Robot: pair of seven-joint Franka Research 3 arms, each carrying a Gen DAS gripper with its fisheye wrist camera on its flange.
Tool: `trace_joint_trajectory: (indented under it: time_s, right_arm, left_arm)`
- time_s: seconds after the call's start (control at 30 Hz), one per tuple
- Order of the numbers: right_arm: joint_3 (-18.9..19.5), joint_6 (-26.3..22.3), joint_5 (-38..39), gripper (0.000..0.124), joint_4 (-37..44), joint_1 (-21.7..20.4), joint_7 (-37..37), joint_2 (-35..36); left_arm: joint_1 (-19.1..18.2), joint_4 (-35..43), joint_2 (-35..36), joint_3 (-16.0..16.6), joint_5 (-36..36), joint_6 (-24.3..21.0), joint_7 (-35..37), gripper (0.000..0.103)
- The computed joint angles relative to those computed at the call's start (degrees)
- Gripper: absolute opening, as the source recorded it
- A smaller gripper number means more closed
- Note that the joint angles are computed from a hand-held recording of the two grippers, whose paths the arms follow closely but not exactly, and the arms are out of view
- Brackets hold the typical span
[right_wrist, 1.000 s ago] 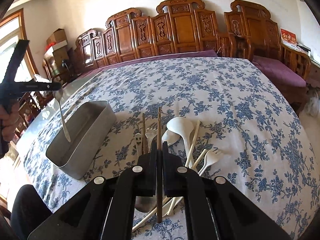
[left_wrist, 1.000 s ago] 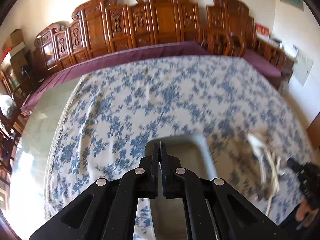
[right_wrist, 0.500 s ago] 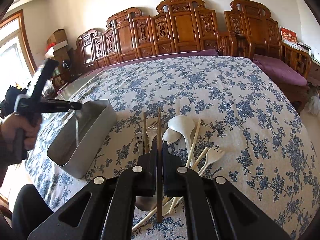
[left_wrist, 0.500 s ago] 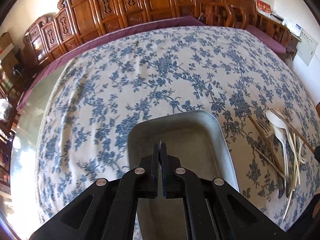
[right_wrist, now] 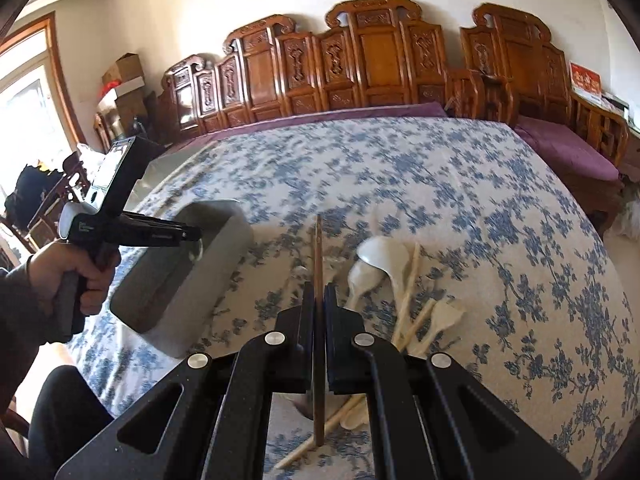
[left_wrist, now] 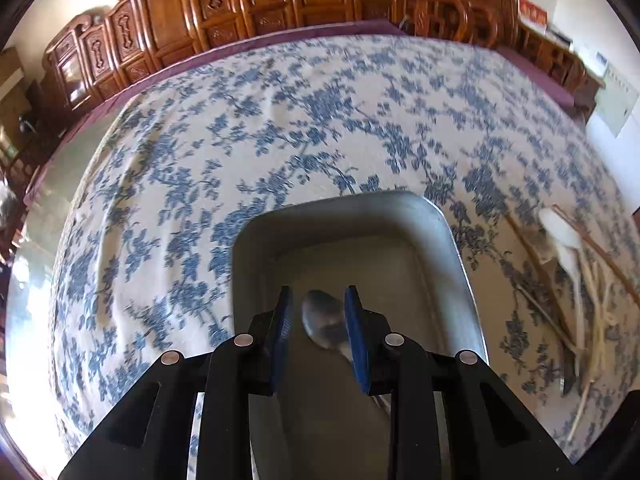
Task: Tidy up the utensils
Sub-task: 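Lower the metal spoon into the grey tray and open the left gripper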
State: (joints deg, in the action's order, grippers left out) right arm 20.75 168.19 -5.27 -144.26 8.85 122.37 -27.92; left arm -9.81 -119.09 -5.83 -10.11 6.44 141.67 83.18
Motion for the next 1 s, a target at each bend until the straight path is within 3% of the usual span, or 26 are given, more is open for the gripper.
trace_joint_trajectory:
  time_s: [0.33,0.57,0.77,1.0]
  right_arm:
    - [5.40,0.26,-5.67,0.006,12.29,0.28,4.87,10.35]
    - [6.36,-7.33,-14.97,0.006,24.85,3.40,11.84,23.35]
    - [3.64,-14.74,-20.70,0.006,34.13,8.34,15.38,32.38]
    - [-0.22,-17.68,-17.06,0.008,39.06,13.44,12.97,36.98]
  left_arm:
    - [0.77,-7.68,-12.45,4.44,-5.79,0.91,6.27,0.027]
    - [1.09,-12.58,-19.54,7.95,-8.76,1.41,9.94,0.027]
    - [1.50,-15.92,-23.39,10.01,-10.52,1.79,11.81,0.027]
    - [1.44,-18.04,-25.89,11.97,-13.09,1.81,13.11,0.027]
